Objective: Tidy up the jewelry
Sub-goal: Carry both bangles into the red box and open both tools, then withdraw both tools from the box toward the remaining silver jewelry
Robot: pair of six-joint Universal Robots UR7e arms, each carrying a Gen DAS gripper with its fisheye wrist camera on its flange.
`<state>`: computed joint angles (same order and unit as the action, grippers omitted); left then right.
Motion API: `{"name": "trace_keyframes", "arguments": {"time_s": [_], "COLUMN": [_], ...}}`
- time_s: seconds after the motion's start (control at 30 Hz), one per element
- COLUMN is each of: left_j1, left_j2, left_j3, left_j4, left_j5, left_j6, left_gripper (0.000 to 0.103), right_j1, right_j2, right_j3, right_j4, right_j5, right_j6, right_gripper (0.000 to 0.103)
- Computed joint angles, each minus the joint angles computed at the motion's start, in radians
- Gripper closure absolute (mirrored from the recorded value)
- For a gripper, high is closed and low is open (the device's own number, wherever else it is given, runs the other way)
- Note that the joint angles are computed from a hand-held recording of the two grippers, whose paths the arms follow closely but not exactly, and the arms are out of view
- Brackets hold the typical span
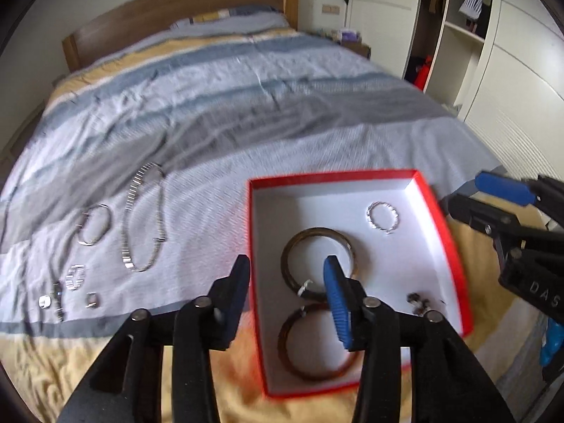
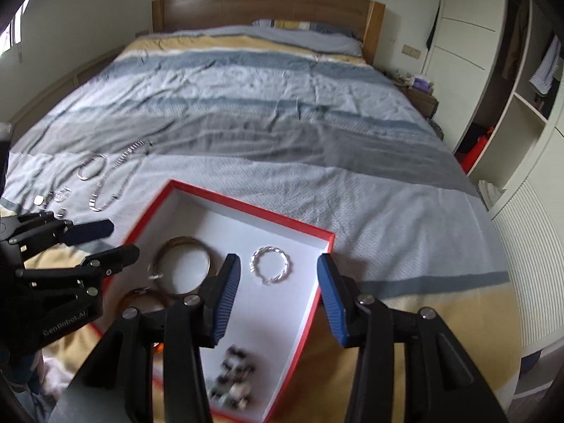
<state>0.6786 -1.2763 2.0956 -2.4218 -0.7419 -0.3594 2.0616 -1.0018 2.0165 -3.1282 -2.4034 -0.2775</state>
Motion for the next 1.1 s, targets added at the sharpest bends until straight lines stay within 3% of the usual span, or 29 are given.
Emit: {"name": "trace_keyframes", "arguments": {"time_s": [0.27, 0.57, 0.9, 1.1], "left_j1": [-0.169, -0.377, -0.596, -0.735], "left_j2": [-0.21, -0.457, -0.651, -0.717], "left_j3": [0.075, 0.113, 0.079, 0.038], "left_j4": [0.247, 0.756, 1.361, 1.644], "left_j5": [0.132, 0.26, 0.222, 0.159], "left_j6": [-0.237, -0.648, -1.09, -1.308], "left_gripper": [0.05, 0.047, 0.047, 0.047], "right_j1": [0.149, 0.311, 0.436, 0.491], "right_j2": [-0.098, -0.133, -0.113, -0.08], "right_j3": [0.097, 0.161, 0.175, 0.153], "right_j4": [0.061, 0.09, 0.137, 0.156], "right_j5": [-0.026, -0.035, -0.054, -0.056], "right_j6": [0.176, 0.351, 0.522, 0.56], "right_gripper": [0.059, 0.059, 0.059, 0.059]}}
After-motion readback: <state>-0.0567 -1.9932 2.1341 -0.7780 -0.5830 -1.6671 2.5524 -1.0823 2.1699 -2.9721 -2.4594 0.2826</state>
